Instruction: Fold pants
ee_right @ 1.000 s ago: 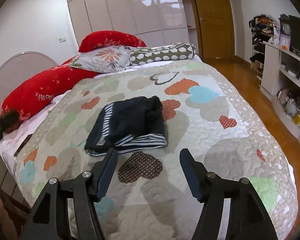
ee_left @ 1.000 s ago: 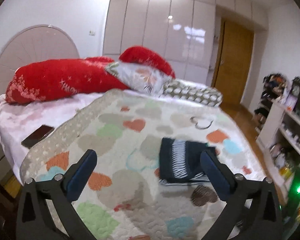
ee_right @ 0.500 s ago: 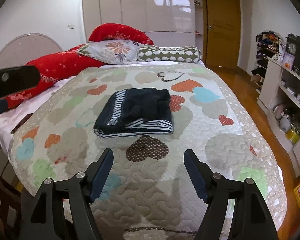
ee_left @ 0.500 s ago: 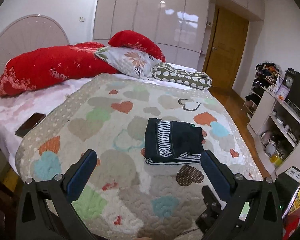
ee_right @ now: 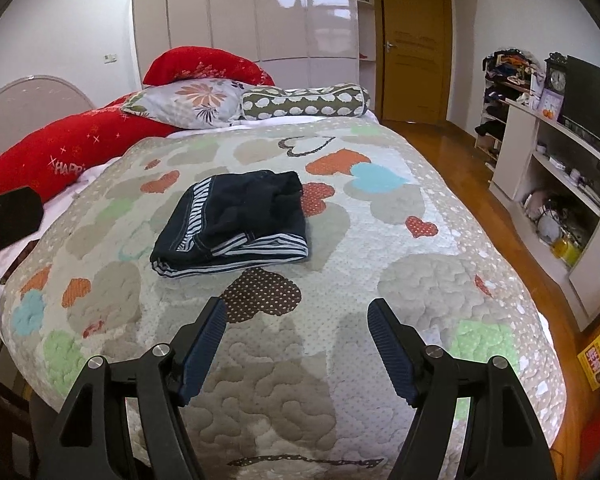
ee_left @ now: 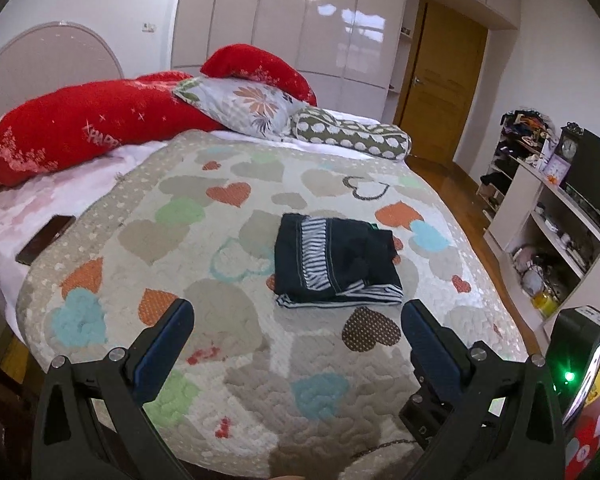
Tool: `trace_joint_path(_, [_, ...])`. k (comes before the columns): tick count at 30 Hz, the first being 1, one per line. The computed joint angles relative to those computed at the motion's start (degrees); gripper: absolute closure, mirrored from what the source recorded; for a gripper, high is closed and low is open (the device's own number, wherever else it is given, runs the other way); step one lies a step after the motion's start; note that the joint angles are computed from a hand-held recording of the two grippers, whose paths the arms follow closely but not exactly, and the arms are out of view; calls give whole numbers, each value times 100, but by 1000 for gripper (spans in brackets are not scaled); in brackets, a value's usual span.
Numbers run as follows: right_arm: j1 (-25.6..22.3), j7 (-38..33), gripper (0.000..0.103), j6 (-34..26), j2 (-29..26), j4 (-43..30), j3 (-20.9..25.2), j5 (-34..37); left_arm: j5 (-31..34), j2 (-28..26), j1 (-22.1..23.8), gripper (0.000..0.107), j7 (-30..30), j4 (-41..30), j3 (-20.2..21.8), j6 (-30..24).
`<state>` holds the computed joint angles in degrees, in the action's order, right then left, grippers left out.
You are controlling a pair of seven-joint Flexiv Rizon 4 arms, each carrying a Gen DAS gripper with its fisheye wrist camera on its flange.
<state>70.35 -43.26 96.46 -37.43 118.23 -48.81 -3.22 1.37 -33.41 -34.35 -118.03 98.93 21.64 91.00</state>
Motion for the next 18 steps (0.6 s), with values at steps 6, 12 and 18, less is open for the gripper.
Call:
trace_joint_path(6, [-35,-2,24,-15,-28,-11,46,4,75,-40,-18,4,-97,-113,30,-298])
trace_joint_path(12, [-66,61,24,-87,-24,-14,85,-68,270,-23,186,4,-263,-178,-185,-532])
trace_joint_path(18, [-113,105,24,-125,-17,-14,133,-164,528,-6,279,4,-454,-247,-272,-640])
